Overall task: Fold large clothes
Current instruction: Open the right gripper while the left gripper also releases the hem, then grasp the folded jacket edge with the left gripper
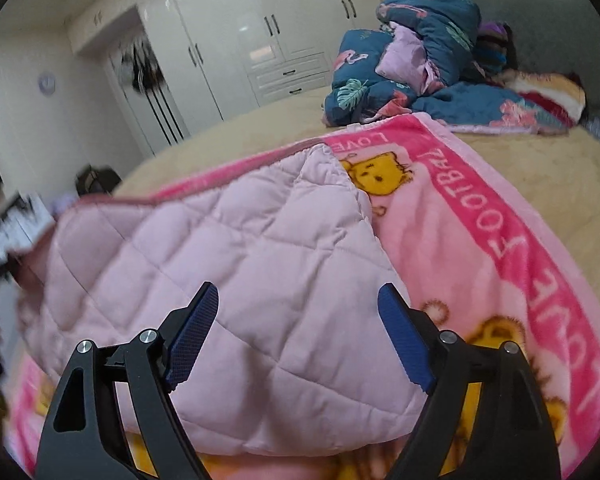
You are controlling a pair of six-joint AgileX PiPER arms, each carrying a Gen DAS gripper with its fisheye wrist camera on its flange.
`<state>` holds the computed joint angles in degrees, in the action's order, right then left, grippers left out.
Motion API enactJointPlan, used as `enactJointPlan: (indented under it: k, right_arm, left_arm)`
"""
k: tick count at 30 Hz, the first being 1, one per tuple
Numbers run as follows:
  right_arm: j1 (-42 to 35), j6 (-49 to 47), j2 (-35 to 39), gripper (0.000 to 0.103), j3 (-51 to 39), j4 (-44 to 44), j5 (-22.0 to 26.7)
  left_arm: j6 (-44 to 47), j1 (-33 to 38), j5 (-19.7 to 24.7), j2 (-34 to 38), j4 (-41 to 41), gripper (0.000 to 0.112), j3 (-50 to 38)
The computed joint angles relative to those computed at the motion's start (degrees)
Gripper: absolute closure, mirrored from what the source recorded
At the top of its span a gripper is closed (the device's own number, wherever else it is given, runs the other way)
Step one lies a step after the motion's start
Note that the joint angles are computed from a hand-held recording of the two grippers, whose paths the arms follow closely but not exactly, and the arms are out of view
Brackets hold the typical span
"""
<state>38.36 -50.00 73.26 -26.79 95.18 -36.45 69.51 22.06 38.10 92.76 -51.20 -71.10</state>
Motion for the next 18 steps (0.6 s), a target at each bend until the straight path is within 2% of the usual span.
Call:
enactJointPlan:
  k: [2,9,14,18]
  right_arm:
    - [1.13,-0.34,0.68,0.017,-0.13,0.2,-1.11]
    - [1.79,1.43,-0.67,0.016,0.64,-0.23,-2.13]
    - [5.24,1.44,-3.25,0.012,1.26,1.12,-7.13]
    - [7.1,0.43,-5.11,0.009,1.44,1.96,-10.06]
  left_arm:
    - [2.94,-0.45,-1.79,-2.14,-2.09,0.042,2.2]
    - [6.85,-1.06,-0.69,-6.71,-4.69,0.031,5.57]
    - [9.14,-0.65,-0.07,-9.55,-5.99,0.02,7.53]
    - [11.23,1.02,0.89,-10.68,-7.48,0.019,8.73]
